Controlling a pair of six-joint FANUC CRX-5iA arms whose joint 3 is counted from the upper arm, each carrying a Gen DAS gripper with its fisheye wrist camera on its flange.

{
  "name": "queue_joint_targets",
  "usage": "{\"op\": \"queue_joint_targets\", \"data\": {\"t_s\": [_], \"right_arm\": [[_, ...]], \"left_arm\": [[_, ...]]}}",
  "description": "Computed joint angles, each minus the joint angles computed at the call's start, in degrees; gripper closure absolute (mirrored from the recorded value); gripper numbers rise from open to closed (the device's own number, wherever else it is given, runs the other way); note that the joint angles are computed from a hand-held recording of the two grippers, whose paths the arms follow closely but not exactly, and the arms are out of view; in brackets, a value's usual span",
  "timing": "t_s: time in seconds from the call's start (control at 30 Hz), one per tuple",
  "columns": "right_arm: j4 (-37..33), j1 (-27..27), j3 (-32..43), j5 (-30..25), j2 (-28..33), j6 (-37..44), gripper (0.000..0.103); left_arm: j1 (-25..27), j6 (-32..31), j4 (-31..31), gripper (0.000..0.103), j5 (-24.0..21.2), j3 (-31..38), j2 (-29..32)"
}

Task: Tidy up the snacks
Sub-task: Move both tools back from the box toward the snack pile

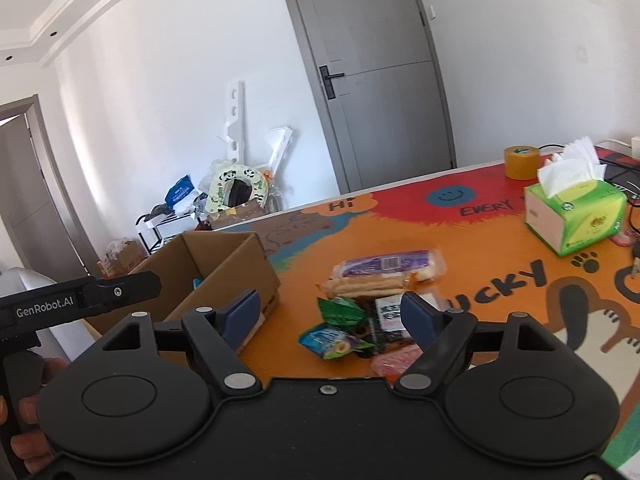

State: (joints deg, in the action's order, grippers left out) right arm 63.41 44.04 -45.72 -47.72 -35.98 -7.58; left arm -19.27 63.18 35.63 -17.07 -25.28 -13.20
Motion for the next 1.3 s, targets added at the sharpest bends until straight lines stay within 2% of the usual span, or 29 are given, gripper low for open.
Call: {"op": "queue_joint_targets", "data": {"t_s": [0.5, 0.63, 0.73, 1.03, 1.2, 1.3], "right_arm": [[-1.1, 1.2, -2.7, -5.4, -5.6, -1.0, 0.024], [-1.3, 1.2, -3.4, -6.3, -6.8, -0.7, 0.024], [-1.6, 1.2, -3.8, -6.8, -7.6, -0.4, 0.024], [-3.8, -0.7, -4.8, -5.5, -8.4, 0.2, 0.024], [-5.9, -2.6, -4.7, -3.1, -7.2, 1.3, 0.024], [-6.9, -3.5, -4.6, -1.4, -6.3, 2.3, 0.024]], "left_arm": [[-3.3, -3.9, 2.4, 0.016, -1.6, 0.4, 0.8], [-4.5, -6.5, 4.7, 0.016, -1.0, 0.1, 1.2], [-5.1, -6.1, 4.0, 0.016, -1.0, 0.6, 1.7], [-7.0, -5.8, 3.0, 0.016, -0.9, 1.7, 4.0], [-7.4, -7.3, 3.8, 0.017, -0.8, 2.0, 5.4], [-7.1, -5.6, 1.9, 0.019, -1.0, 2.6, 6.3]]}}
